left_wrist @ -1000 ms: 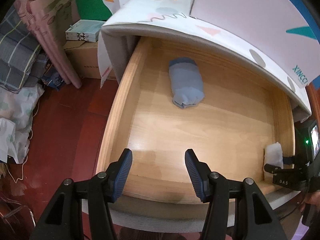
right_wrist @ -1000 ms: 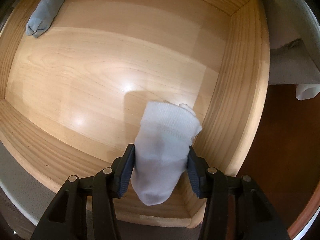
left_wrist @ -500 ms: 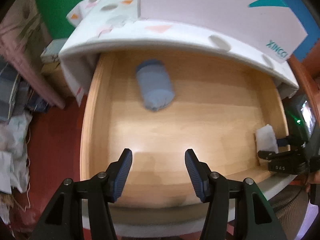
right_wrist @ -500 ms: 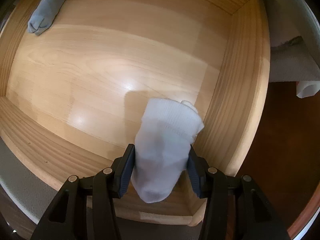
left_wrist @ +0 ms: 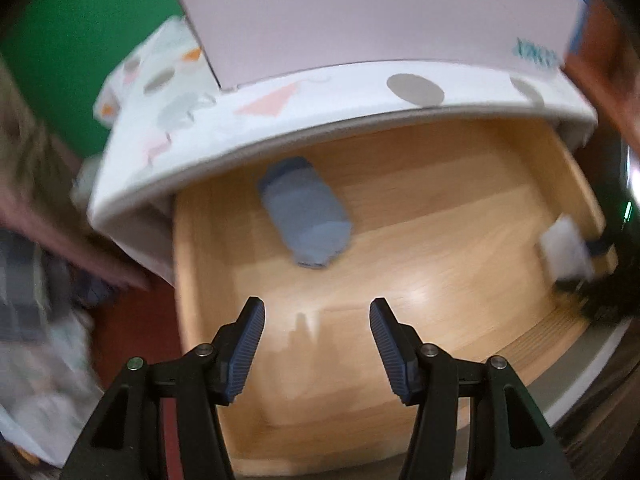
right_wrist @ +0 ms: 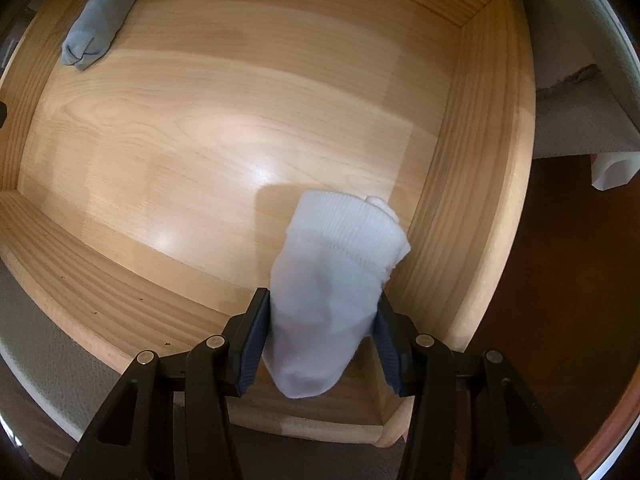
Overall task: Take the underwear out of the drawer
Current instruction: 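Move the left tool into the drawer toward the blue rolled sock while the right holds the white sock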
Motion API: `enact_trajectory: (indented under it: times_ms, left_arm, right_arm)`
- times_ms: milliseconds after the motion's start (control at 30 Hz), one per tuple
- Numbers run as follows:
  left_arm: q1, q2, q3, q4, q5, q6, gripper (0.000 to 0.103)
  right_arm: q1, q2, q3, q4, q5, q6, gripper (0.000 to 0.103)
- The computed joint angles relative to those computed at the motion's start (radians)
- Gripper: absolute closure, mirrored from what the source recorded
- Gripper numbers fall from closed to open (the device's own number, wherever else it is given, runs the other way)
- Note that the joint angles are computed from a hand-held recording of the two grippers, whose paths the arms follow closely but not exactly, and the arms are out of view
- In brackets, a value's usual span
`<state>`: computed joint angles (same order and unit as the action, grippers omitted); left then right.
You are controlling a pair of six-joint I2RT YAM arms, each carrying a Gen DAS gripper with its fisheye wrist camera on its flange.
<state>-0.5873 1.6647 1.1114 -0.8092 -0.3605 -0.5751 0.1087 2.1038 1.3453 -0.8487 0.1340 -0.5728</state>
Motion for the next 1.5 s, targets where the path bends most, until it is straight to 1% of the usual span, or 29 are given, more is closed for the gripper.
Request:
enact_trajectory:
  times_ms: [100, 167, 233, 267, 333, 433, 567, 633, 667, 700, 767, 833, 933, 967, 1000, 1067, 1167, 1200, 1367, 1400, 1467, 1500]
  left_arm:
    - [-0.041, 0.009, -0.009, -0.028, -0.127, 0.104, 0.047]
    - [-0.077, 0.018, -0.024, -0.027, -0.226, 0.197, 0.047]
    - [-0.097, 0.033, -0.036, -0.019, -0.291, 0.287, 0.047]
    - [-0.108, 0.042, -0.048, 0.001, -0.328, 0.355, 0.047]
    - [-0.115, 0.06, -0.058, 0.024, -0.371, 0.441, 0.047]
    - [-0.121, 0.076, -0.096, 0.104, -0.434, 0.603, 0.047]
    - [-0.106, 0.105, -0.138, 0.227, -0.463, 0.804, 0.047]
    - [-0.104, 0.127, -0.143, 0.269, -0.462, 0.868, 0.047]
    - [-0.105, 0.132, -0.164, 0.327, -0.48, 0.933, 0.047]
    - [-0.121, 0.141, -0.164, 0.342, -0.5, 0.946, 0.047]
    - [-0.121, 0.15, -0.186, 0.425, -0.521, 1.037, 0.047]
    - [-0.119, 0.161, -0.188, 0.458, -0.521, 1.077, 0.047]
    - [-0.122, 0.181, -0.211, 0.531, -0.532, 1.188, 0.047]
    - [-0.122, 0.192, -0.21, 0.539, -0.526, 1.218, 0.047]
    - [-0.128, 0.194, -0.212, 0.539, -0.524, 1.228, 0.047]
    - [-0.128, 0.204, -0.222, 0.594, -0.532, 1.274, 0.047]
    - [-0.118, 0.227, -0.189, 0.58, -0.513, 1.269, 0.047]
    - [-0.102, 0.234, -0.19, 0.601, -0.502, 1.288, 0.047]
    - [-0.093, 0.27, -0.163, 0.626, -0.487, 1.302, 0.047]
    - [-0.095, 0.271, -0.171, 0.648, -0.483, 1.314, 0.047]
    - [-0.094, 0.29, -0.142, 0.606, -0.467, 1.282, 0.047]
    - [-0.078, 0.304, -0.132, 0.611, -0.457, 1.286, 0.047]
  right_arm:
    - [-0.004, 0.0, -0.004, 0.005, -0.001, -0.004, 0.057]
    - [-0.008, -0.002, -0.005, 0.005, 0.0, -0.005, 0.057]
    - [-0.011, -0.003, -0.01, 0.01, 0.002, -0.004, 0.057]
    - [-0.013, -0.005, -0.012, 0.011, 0.002, -0.004, 0.057]
    - [-0.016, -0.008, -0.018, 0.015, 0.003, -0.004, 0.057]
    - [-0.019, -0.016, -0.031, 0.025, 0.001, -0.003, 0.057]
    - [-0.021, -0.027, -0.047, 0.036, -0.003, -0.004, 0.057]
    - [-0.02, -0.03, -0.053, 0.042, -0.003, -0.002, 0.057]
    - [-0.02, -0.033, -0.057, 0.044, -0.003, -0.002, 0.057]
    - [-0.021, -0.035, -0.062, 0.046, -0.003, -0.003, 0.057]
    - [-0.021, -0.038, -0.066, 0.048, -0.004, -0.004, 0.057]
    - [-0.022, -0.039, -0.068, 0.05, -0.005, -0.004, 0.057]
    - [-0.022, -0.044, -0.075, 0.054, -0.006, -0.005, 0.056]
    - [-0.022, -0.045, -0.077, 0.055, -0.007, -0.006, 0.056]
    - [-0.023, -0.047, -0.08, 0.057, -0.009, -0.007, 0.056]
    - [-0.024, -0.05, -0.085, 0.06, -0.011, -0.009, 0.056]
    - [-0.027, -0.053, -0.088, 0.062, -0.014, -0.013, 0.056]
    - [-0.028, -0.053, -0.089, 0.063, -0.014, -0.015, 0.056]
    - [-0.033, -0.055, -0.09, 0.064, -0.019, -0.023, 0.056]
    - [-0.035, -0.055, -0.089, 0.064, -0.021, -0.026, 0.056]
    - [-0.042, -0.057, -0.092, 0.066, -0.026, -0.037, 0.056]
    - [-0.048, -0.059, -0.095, 0.068, -0.027, -0.044, 0.056]
